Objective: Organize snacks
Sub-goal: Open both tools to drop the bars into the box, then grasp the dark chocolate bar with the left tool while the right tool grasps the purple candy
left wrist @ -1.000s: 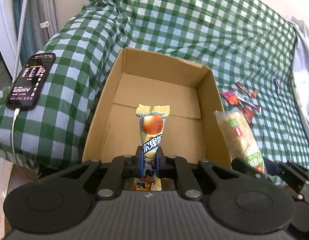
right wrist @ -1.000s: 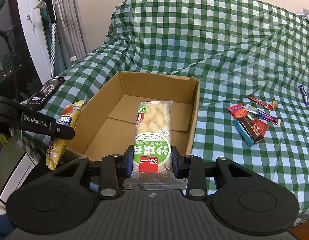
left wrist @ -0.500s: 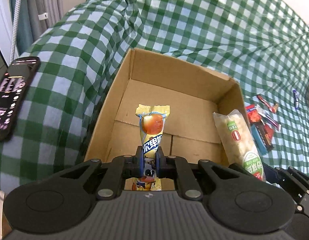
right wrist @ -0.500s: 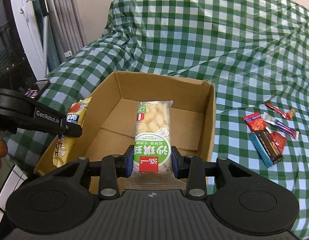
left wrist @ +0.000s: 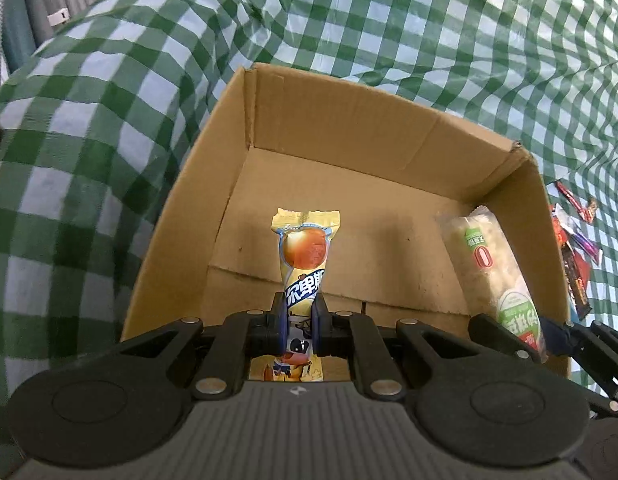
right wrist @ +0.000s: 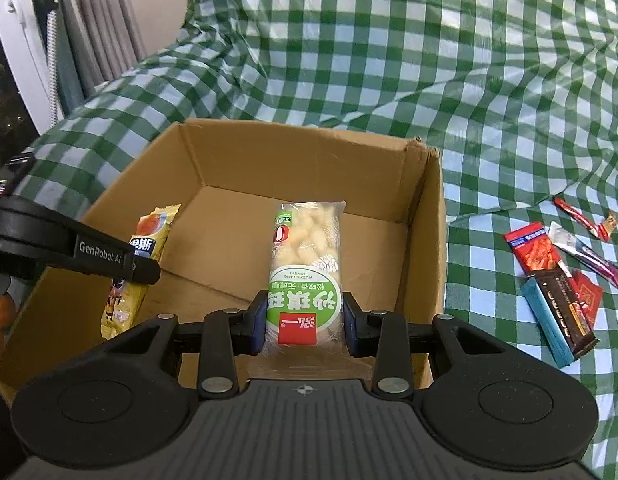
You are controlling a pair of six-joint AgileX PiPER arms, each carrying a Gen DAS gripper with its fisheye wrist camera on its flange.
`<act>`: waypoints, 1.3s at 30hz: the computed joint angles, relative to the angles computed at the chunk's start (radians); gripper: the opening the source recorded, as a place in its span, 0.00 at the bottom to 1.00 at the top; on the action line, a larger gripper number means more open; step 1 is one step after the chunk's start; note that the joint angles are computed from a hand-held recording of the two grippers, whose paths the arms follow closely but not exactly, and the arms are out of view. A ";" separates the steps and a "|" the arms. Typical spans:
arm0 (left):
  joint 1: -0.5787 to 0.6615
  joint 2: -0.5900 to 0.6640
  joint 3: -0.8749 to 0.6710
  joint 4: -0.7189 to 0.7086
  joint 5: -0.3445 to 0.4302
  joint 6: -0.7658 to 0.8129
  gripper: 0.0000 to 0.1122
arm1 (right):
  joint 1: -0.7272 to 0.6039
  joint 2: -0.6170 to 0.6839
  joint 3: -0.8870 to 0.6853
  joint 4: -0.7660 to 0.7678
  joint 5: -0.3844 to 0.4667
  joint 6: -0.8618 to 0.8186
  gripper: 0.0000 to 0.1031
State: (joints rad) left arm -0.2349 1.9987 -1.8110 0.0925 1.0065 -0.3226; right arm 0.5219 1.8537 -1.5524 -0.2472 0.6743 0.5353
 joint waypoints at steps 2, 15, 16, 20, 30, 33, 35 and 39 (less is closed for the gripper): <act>-0.004 0.028 -0.030 0.008 0.005 -0.003 0.11 | -0.012 0.022 -0.012 0.011 -0.005 -0.016 0.37; -0.043 -0.070 0.093 0.159 -0.029 -0.077 0.91 | 0.022 0.020 -0.037 -0.220 0.020 0.200 0.90; -0.045 -0.099 0.128 0.156 -0.025 -0.079 0.91 | 0.033 -0.007 -0.014 -0.234 0.036 0.221 0.91; -0.071 -0.284 0.336 0.182 -0.048 -0.112 0.91 | 0.084 -0.141 0.098 -0.220 0.084 0.257 0.94; -0.276 -0.652 0.628 0.361 0.050 -0.257 0.91 | 0.373 -0.446 0.316 -0.359 0.249 0.509 0.97; -0.328 -0.722 0.650 0.384 0.089 -0.304 0.91 | 0.447 -0.504 0.347 -0.419 0.300 0.587 0.97; -0.369 -0.748 0.648 0.396 0.119 -0.336 0.91 | 0.494 -0.543 0.368 -0.469 0.334 0.646 0.98; -0.455 -0.774 0.635 0.429 0.172 -0.390 0.91 | 0.578 -0.616 0.419 -0.562 0.408 0.773 0.99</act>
State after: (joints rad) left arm -0.6900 1.2243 -1.1763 0.5214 1.1788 -0.7123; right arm 1.1003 1.2380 -1.1336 -0.8088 1.0822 1.3082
